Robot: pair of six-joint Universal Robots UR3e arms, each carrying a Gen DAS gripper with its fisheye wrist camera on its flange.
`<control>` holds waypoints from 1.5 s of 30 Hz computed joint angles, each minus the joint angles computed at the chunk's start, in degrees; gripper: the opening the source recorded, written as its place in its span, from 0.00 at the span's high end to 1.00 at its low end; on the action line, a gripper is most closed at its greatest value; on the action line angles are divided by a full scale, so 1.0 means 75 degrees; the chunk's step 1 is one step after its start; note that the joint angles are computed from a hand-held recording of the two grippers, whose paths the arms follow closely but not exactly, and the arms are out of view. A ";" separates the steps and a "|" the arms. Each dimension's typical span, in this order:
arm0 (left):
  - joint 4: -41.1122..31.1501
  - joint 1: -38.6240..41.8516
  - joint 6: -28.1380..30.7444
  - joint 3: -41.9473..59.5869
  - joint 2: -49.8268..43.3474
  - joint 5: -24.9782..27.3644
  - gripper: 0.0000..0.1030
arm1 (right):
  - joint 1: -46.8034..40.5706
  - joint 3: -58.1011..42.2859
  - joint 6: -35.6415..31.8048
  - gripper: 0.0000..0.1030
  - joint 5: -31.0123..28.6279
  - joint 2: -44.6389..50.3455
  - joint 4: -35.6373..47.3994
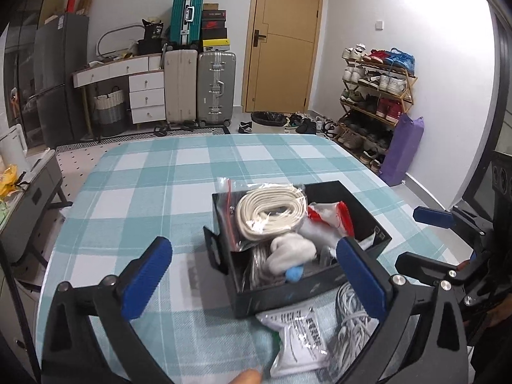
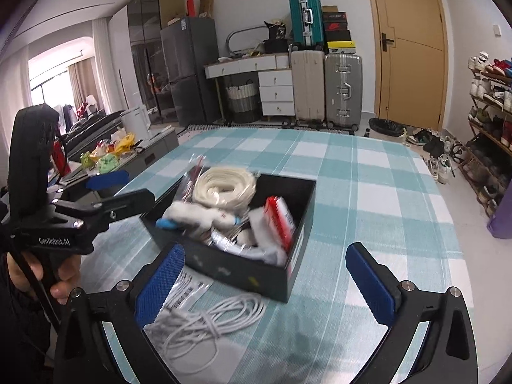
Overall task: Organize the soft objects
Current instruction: 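Open both tools and withdraw them from the box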
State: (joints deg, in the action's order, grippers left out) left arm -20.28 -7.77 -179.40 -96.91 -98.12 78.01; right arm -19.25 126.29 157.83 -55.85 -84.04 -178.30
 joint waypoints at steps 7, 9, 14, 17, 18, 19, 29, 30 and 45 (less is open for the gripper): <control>0.0332 -0.0013 -0.0049 -0.0778 0.0416 0.0148 0.00 | 0.0173 0.0309 -0.0245 0.00 -0.0196 -0.0381 0.0436; 0.0404 -0.0016 -0.0063 -0.0932 0.0470 0.0168 0.00 | 0.0197 0.0356 -0.0307 0.00 -0.0185 -0.0439 0.0613; 0.0615 0.0052 -0.0044 -0.1404 0.0584 0.0125 0.00 | 0.0372 0.0525 -0.0397 0.00 -0.0352 -0.0472 0.0735; 0.0750 0.0089 0.0025 -0.1712 0.0646 0.0073 0.00 | 0.0460 0.0739 -0.0441 0.00 -0.0445 -0.0515 0.0649; 0.0801 0.0106 0.0016 -0.1801 0.0666 0.0032 0.00 | 0.0499 0.0774 -0.0419 0.00 -0.0504 -0.0503 0.0614; 0.0820 0.0113 0.0010 -0.1866 0.0684 0.0023 0.00 | 0.0521 0.0795 -0.0427 0.00 -0.0521 -0.0490 0.0602; 0.1149 0.0186 -0.0099 -0.2262 0.0686 0.0054 0.00 | 0.0982 0.0548 -0.0225 0.01 -0.0843 0.0089 0.0506; 0.1162 0.0238 -0.0091 -0.2302 0.0691 0.0011 0.00 | 0.1019 0.0499 -0.0131 0.00 -0.0873 0.0221 0.0411; 0.1077 0.0230 -0.0034 -0.2288 0.0647 0.0000 0.00 | 0.0549 0.0096 -0.0502 0.00 -0.1098 0.0292 0.1459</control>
